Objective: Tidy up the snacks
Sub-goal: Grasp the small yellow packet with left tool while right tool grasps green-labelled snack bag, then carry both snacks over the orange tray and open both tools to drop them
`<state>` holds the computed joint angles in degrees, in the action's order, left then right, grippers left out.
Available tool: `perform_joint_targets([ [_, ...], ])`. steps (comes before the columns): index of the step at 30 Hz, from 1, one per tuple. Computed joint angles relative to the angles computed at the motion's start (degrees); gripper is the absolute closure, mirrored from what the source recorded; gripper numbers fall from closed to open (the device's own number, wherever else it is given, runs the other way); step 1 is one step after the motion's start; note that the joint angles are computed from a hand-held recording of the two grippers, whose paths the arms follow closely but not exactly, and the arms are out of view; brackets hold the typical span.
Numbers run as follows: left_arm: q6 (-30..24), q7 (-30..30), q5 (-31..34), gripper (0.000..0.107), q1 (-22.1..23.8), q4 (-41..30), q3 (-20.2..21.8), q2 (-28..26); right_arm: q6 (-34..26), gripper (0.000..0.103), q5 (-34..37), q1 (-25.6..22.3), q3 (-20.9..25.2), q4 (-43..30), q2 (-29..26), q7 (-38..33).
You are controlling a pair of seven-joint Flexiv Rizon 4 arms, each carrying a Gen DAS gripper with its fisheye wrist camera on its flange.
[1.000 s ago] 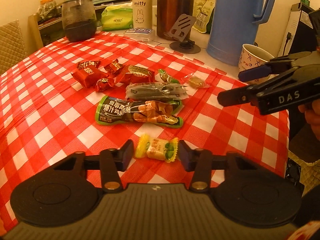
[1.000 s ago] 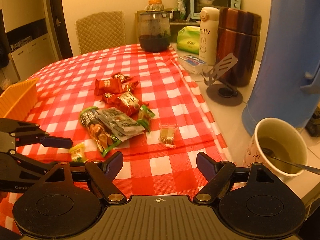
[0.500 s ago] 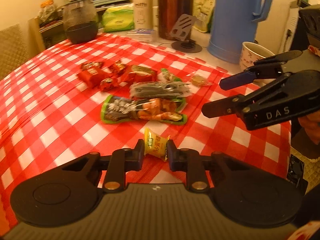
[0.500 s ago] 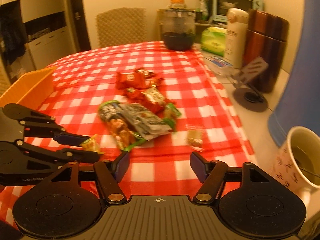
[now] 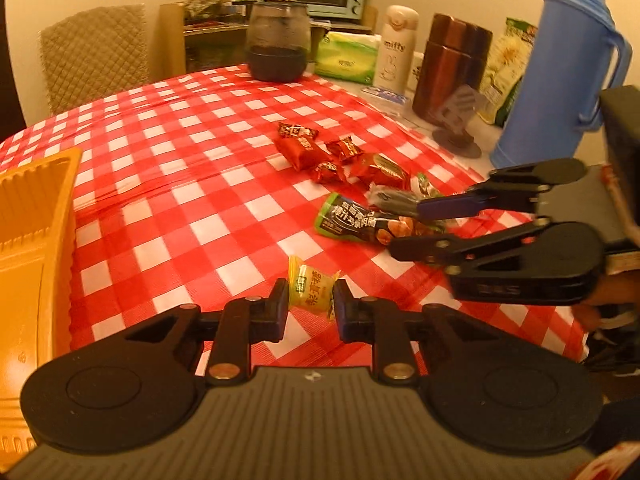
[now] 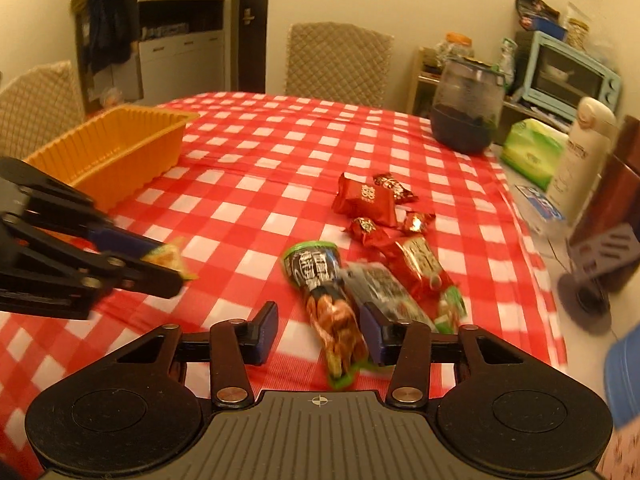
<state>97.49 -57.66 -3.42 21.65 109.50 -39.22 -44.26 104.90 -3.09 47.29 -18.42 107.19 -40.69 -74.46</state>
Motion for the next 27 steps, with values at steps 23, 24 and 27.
perform_joint_targets([
  [23,1.6,-5.3,0.7,0.086,3.8,2.8,-2.0,3.1,-5.2,0.073,-7.0,-1.8,1.9,-2.2,1.7,8.8],
  [24,1.6,-5.7,0.7,0.086,4.3,3.0,-2.2,3.6,-5.0,0.073,-7.1,-1.3,1.5,-2.2,2.1,9.0],
  [27,1.9,-7.1,0.6,0.086,5.5,3.7,-2.4,5.3,-5.2,0.073,-7.3,-1.0,1.8,-2.7,3.7,9.8],
])
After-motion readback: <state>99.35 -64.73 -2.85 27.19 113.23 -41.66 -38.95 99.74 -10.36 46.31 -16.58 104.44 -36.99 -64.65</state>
